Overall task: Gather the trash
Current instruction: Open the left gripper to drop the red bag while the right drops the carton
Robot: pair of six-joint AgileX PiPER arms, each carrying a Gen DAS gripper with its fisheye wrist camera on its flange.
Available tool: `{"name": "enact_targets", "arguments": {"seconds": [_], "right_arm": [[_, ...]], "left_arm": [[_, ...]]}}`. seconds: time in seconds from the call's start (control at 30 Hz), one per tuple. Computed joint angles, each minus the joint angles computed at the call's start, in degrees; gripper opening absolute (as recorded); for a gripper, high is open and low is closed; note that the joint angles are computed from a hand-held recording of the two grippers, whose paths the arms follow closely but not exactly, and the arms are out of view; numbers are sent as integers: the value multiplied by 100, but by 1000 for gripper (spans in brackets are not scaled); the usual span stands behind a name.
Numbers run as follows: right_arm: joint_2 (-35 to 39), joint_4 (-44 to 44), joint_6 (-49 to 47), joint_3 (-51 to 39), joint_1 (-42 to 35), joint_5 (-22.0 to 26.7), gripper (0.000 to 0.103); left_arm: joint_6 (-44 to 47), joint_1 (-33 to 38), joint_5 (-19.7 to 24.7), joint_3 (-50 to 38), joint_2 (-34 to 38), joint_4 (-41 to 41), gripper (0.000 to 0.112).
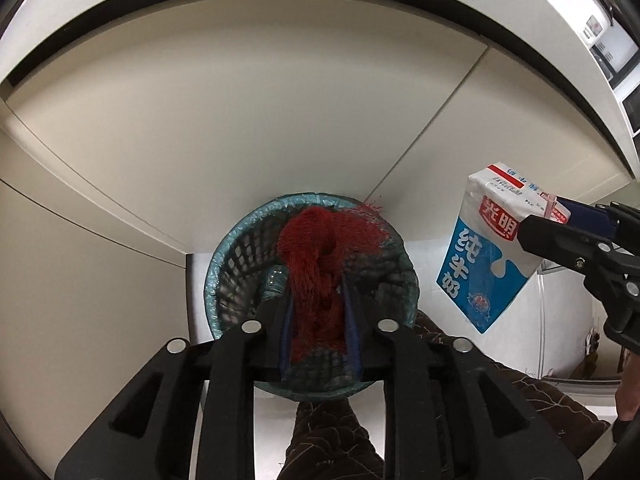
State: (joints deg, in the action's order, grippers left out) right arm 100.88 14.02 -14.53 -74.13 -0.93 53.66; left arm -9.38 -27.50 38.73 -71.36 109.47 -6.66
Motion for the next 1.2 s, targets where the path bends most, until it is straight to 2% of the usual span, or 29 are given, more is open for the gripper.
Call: {"name": "enact_targets", "arguments": {"seconds": [0.03, 0.13, 0.43, 0.67, 0.93, 1.2], "right_arm": [[15, -1, 19, -10, 13, -1, 40], [89, -24, 101, -83, 83, -11, 40], [102, 14, 123, -45, 157, -91, 40], [171, 186, -121, 13, 140, -98, 40], [418, 266, -111, -114, 498, -216, 40], [630, 299, -219, -134, 560, -258, 40]], "left_arm": [[-52, -39, 4, 11, -21, 28, 24], [-5, -42, 30, -13, -6, 33, 35], [-6, 82, -155, 182, -157, 89, 59], [-254, 317, -215, 583, -557, 247, 73], [-548, 678, -193, 960, -1040, 489, 94], [-566, 1063, -120, 1195, -1240, 513, 97]]}}
